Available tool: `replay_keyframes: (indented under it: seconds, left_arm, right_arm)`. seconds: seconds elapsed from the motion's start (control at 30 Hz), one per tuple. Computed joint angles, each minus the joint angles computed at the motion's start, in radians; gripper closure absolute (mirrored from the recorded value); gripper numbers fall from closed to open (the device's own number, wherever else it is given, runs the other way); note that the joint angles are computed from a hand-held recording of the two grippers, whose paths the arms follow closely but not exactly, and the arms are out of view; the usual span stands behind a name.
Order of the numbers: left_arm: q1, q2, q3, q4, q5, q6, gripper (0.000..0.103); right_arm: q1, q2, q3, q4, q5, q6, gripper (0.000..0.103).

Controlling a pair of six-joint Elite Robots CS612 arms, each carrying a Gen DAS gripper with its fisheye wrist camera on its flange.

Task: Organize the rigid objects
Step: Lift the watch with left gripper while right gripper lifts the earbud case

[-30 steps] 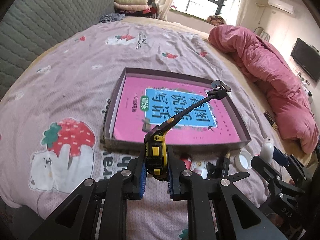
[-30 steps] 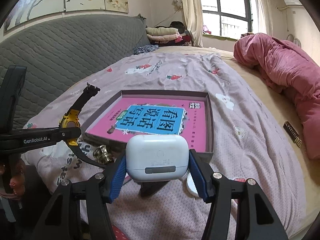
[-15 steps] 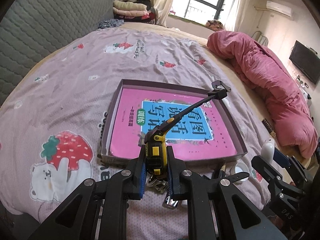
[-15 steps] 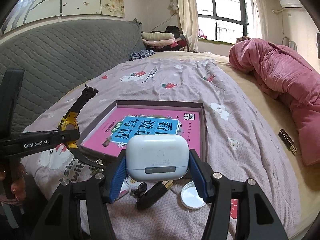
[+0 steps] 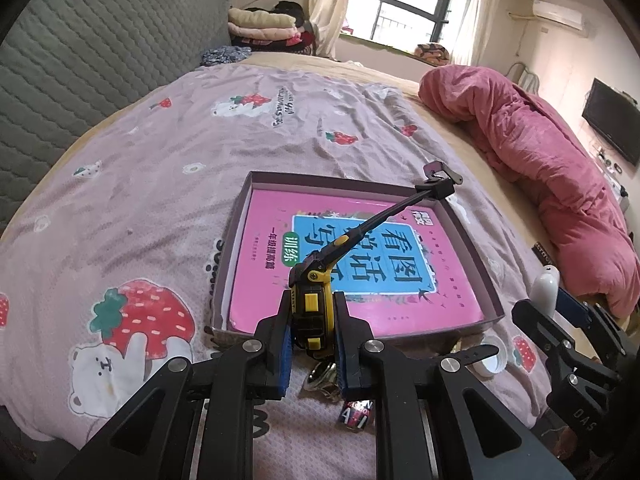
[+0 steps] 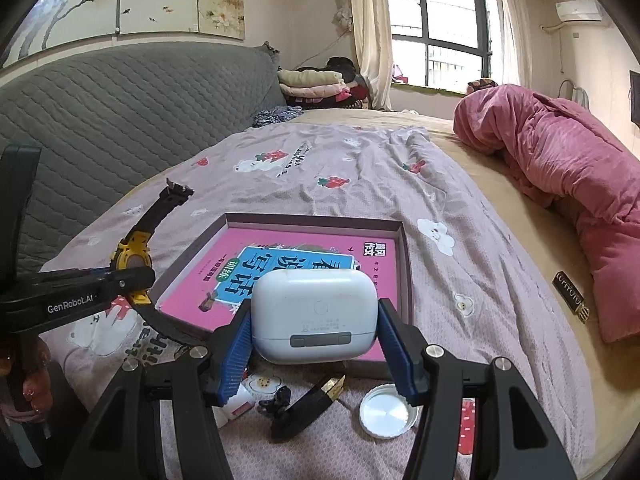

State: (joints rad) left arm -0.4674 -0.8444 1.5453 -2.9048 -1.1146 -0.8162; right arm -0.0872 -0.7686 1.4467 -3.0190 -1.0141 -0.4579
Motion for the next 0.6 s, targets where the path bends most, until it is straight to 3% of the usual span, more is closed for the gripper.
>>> replay_keyframes:
  seconds: [0.27,0.6]
  left_arm:
    - [0.012,0.009,-0.008,0.002,0.025,-0.047,0.086]
    - [0.035,0.042,-0.064,0.079,0.021,-0.085,0.086]
  right_arm:
    - [0.003,0.010,-0.019,0.012,-0.034,0.021,0.044]
    - [0.008,0.022,-0.039,0.019,-0.056,0.026,0.044]
